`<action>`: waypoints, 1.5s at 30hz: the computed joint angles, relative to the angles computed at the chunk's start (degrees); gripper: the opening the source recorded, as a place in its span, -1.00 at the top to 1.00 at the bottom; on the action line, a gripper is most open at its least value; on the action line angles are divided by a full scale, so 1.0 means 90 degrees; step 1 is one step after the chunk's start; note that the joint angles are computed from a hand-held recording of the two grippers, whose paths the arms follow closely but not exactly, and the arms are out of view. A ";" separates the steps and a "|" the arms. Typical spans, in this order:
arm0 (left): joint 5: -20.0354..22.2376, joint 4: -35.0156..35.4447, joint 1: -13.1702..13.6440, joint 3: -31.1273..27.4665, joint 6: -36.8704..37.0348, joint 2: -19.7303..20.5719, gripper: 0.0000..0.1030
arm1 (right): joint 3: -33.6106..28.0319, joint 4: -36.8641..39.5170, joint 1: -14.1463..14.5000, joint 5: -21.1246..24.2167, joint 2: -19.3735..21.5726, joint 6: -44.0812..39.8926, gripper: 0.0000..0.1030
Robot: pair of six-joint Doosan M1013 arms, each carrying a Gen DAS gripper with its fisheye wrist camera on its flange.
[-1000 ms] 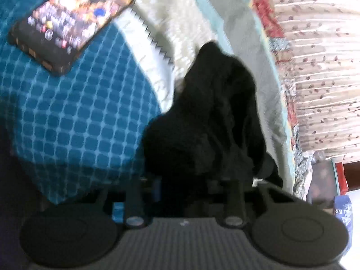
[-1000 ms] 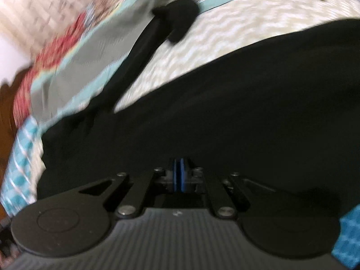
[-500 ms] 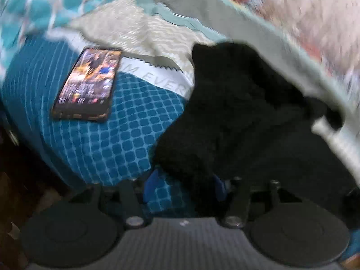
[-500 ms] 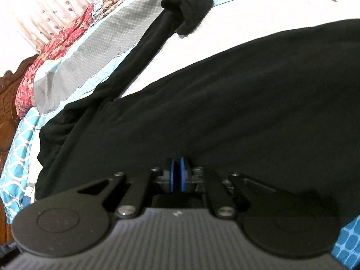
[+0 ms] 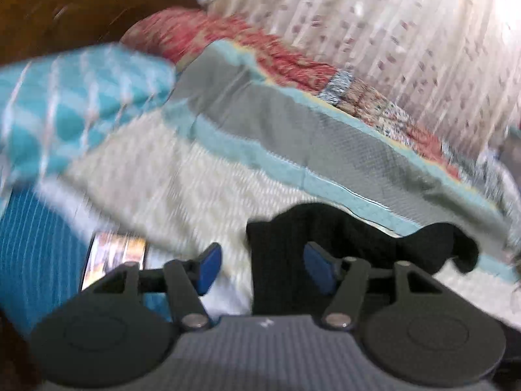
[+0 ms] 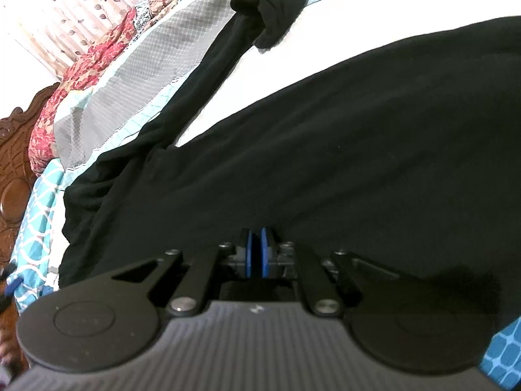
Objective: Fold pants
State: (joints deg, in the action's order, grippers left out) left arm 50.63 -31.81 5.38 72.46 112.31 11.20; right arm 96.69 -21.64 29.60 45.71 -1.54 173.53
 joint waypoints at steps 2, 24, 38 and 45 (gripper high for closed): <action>-0.0078 0.0268 -0.0165 -0.0237 0.0089 0.0222 -0.58 | 0.0028 0.0127 -0.0042 -0.0115 -0.0055 0.0040 0.82; 0.0429 0.0425 -0.0635 -0.1300 -0.0486 0.1079 0.86 | -0.2020 -0.0892 -0.1492 0.1109 0.1756 -0.1208 0.83; 0.0105 -0.0561 -0.0266 -0.0937 -0.0580 0.0765 0.87 | -0.1053 -0.4053 -0.1183 0.3549 0.0013 -0.1611 0.85; 0.0104 -0.0636 -0.0248 -0.1000 -0.0686 0.0722 0.87 | -0.1107 -0.3126 -0.1027 0.4030 -0.0115 -0.2597 0.85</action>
State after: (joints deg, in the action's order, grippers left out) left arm 51.56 -37.54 3.15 63.46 106.14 17.70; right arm 86.72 -49.77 20.36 81.98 -2.57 150.16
